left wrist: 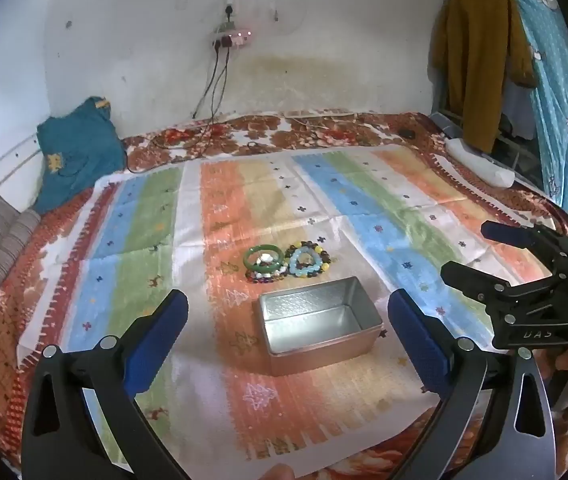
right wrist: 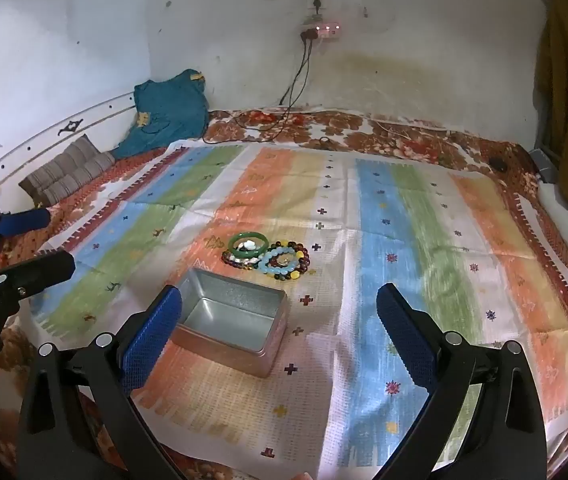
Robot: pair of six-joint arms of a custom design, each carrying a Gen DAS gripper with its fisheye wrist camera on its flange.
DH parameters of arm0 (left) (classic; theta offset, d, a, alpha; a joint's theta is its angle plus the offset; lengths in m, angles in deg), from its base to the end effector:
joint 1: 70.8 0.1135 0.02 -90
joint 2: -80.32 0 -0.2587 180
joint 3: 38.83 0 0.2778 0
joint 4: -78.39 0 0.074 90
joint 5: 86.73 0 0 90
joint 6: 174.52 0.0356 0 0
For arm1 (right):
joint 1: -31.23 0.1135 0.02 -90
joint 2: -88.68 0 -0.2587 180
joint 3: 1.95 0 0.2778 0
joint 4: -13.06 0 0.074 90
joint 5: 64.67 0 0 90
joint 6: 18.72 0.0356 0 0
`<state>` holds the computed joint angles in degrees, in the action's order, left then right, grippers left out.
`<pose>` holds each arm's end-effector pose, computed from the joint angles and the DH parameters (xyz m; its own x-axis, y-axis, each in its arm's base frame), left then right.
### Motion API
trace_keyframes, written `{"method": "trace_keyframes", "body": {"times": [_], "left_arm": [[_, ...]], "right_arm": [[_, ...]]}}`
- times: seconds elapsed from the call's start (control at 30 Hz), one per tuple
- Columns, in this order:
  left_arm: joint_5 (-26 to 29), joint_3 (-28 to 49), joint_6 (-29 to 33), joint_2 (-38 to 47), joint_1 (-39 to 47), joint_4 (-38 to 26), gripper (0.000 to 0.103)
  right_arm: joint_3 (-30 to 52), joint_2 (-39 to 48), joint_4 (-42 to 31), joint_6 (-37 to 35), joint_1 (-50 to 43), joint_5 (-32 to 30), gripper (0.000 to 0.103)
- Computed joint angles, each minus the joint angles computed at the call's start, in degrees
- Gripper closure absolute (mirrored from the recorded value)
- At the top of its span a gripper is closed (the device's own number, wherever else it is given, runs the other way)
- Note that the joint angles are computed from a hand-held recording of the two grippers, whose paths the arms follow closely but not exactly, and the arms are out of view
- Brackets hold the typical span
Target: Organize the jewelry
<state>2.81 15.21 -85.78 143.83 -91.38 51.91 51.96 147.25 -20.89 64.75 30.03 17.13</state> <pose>0.2504 -0.0937 0.2350 -0.5571 0.1857 -0.8094 0.3332 0.9427 -0.0131 0.2474 -0.0001 0.2435 -0.6095 -0.0998 -0.7865 -0.1611 0.9869 -0.0004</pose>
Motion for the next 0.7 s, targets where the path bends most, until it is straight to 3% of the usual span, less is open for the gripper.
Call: {"method": "trace_keyframes", "body": {"times": [0.2,0.43,0.7], "left_arm": [[-0.3,-0.61,1.42,-1.43,0.95,-0.23,0.006],[0.2,1.52,-1.57,1.11,1.67,-2.11,0.006],[-2.33,1.74,-0.35,2.45,0.2,-2.54,0.005]], "right_arm": [[-0.13,0.07,0.31,0.59,0.0,-0.01,0.004],[-0.54,0.68,1.52,-0.36,-0.8,-1.18,0.004],[-0.32,-0.25,0.17,-0.1,0.37,-0.23,0.004]]}}
